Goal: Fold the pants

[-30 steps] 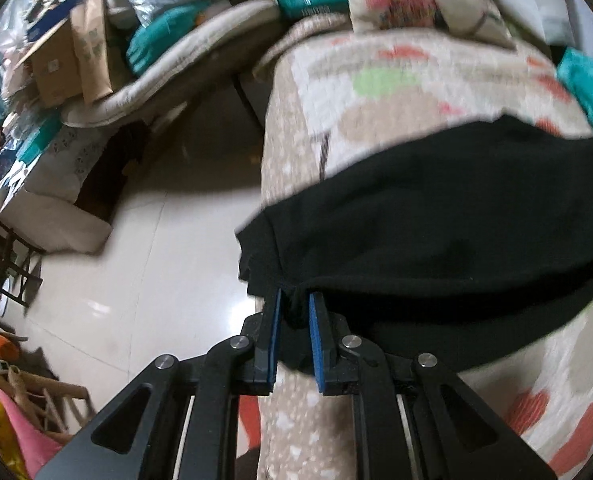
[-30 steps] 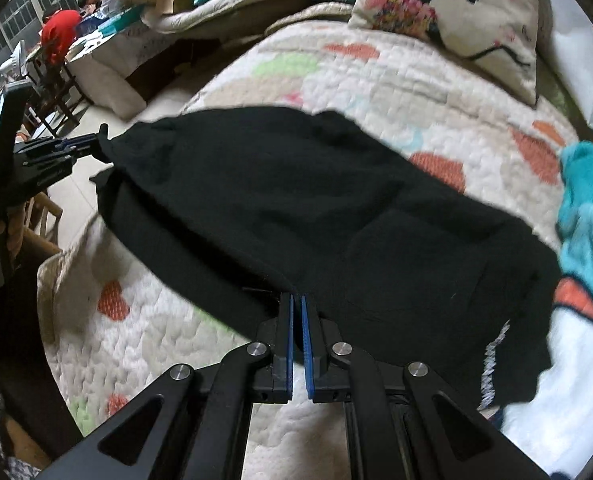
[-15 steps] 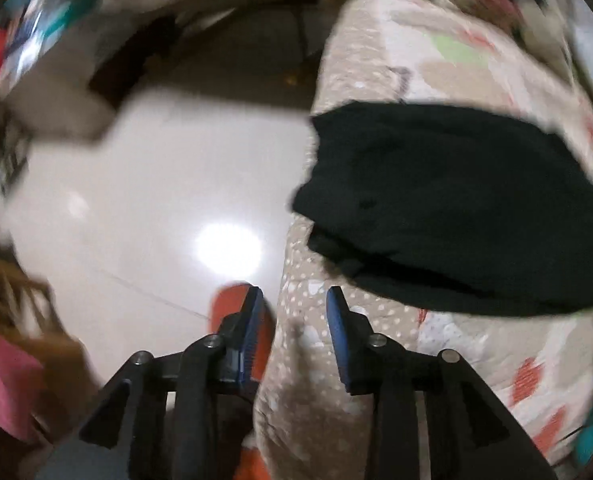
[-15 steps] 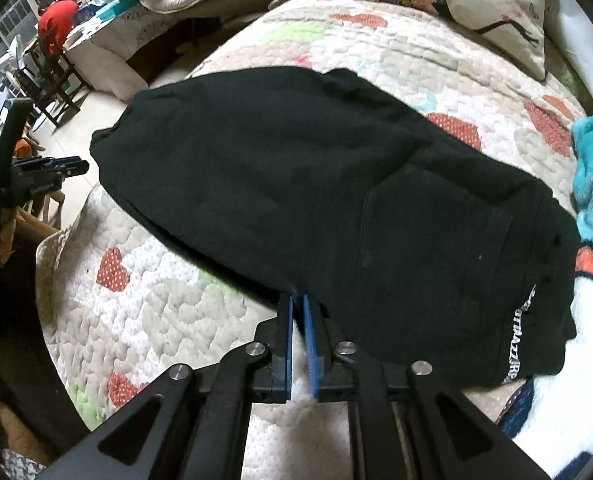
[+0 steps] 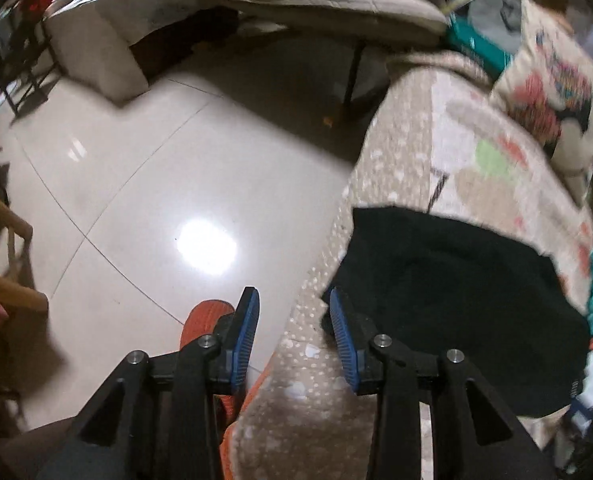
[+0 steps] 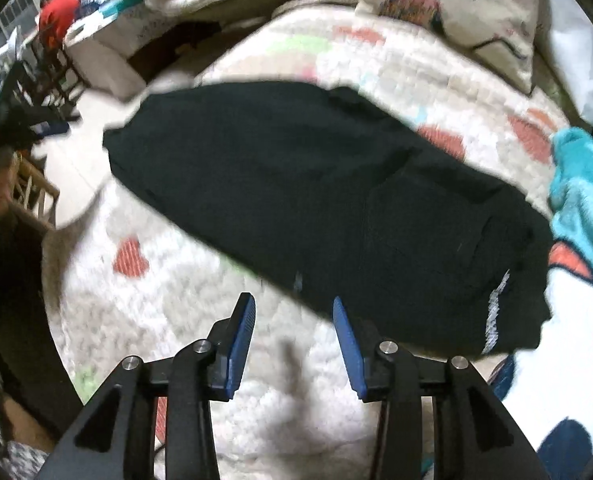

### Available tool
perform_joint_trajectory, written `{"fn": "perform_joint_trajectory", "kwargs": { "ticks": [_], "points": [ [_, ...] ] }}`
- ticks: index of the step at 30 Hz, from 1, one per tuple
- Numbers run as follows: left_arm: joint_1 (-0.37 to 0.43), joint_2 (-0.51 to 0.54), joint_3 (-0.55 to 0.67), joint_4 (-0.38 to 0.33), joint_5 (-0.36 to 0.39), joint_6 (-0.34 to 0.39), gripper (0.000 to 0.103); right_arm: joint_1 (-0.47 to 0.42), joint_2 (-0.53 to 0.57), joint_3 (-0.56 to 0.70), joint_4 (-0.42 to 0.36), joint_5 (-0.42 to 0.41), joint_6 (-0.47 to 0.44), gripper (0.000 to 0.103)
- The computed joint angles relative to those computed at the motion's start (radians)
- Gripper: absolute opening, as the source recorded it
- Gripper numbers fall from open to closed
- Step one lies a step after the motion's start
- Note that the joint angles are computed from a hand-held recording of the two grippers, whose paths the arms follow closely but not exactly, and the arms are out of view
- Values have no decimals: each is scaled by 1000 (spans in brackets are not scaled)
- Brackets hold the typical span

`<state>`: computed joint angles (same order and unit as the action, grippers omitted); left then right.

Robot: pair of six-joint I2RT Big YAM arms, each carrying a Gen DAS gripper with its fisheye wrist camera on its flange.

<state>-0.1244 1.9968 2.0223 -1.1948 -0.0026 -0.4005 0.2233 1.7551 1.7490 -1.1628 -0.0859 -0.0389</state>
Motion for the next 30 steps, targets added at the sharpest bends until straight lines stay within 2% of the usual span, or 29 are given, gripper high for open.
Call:
{"fn": "perform_joint_trajectory", "kwargs": {
  "ticks": [3, 5, 7, 9, 11, 14, 16, 18, 20, 22, 23, 24, 25, 26, 27, 28, 30],
  "points": [
    [-20, 9, -10, 4, 15, 46, 36, -5, 42, 68, 2, 26, 49, 44],
    [-46, 30, 11, -25, -33, 119, 36, -22, 84, 118, -16, 19, 76, 44],
    [-67, 52, 30, -71, -70, 190, 36, -52, 134, 167, -61, 26, 113, 44],
    [-76, 63, 37, -108, -68, 223, 36, -92, 183, 212, -135, 27, 166, 44],
    [-76, 45, 9, -95, -74, 230, 36, -133, 191, 212, -174, 68, 234, 44],
    [-53, 18, -14, -43, 2, 174, 36, -200, 120, 139, -86, 64, 337, 44],
    [-42, -11, -42, 20, 26, 137, 36, -242, 62, 81, 21, 24, 422, 44],
    [-40, -45, -80, 95, 48, 126, 36, -268, 15, 15, 146, -85, 495, 45],
    [-46, -57, -90, 128, 55, 137, 36, -273, 5, -21, 218, -215, 533, 45],
    [-62, -65, -103, 146, 45, 149, 37, -264, 25, -27, 231, -327, 556, 45],
    [-66, -68, -111, 149, 48, 154, 38, -258, 42, -20, 215, -351, 555, 45],
    [-69, -68, -112, 146, 49, 157, 39, -251, 58, -8, 179, -331, 541, 44],
    [-74, -55, -93, 139, 44, 151, 40, -236, 86, 28, 98, -234, 512, 44],
    [-73, -57, -99, 142, 42, 148, 40, -220, 115, 71, 14, -82, 481, 41],
    [-71, -54, -93, 138, 43, 146, 41, -212, 133, 95, -30, 22, 459, 29],
    [-70, -56, -95, 140, 45, 138, 41, -203, 143, 110, -59, 129, 446, 8],
    [-67, -50, -89, 134, 58, 122, 42, -202, 131, 113, -45, 149, 473, 9]
  ]
}}
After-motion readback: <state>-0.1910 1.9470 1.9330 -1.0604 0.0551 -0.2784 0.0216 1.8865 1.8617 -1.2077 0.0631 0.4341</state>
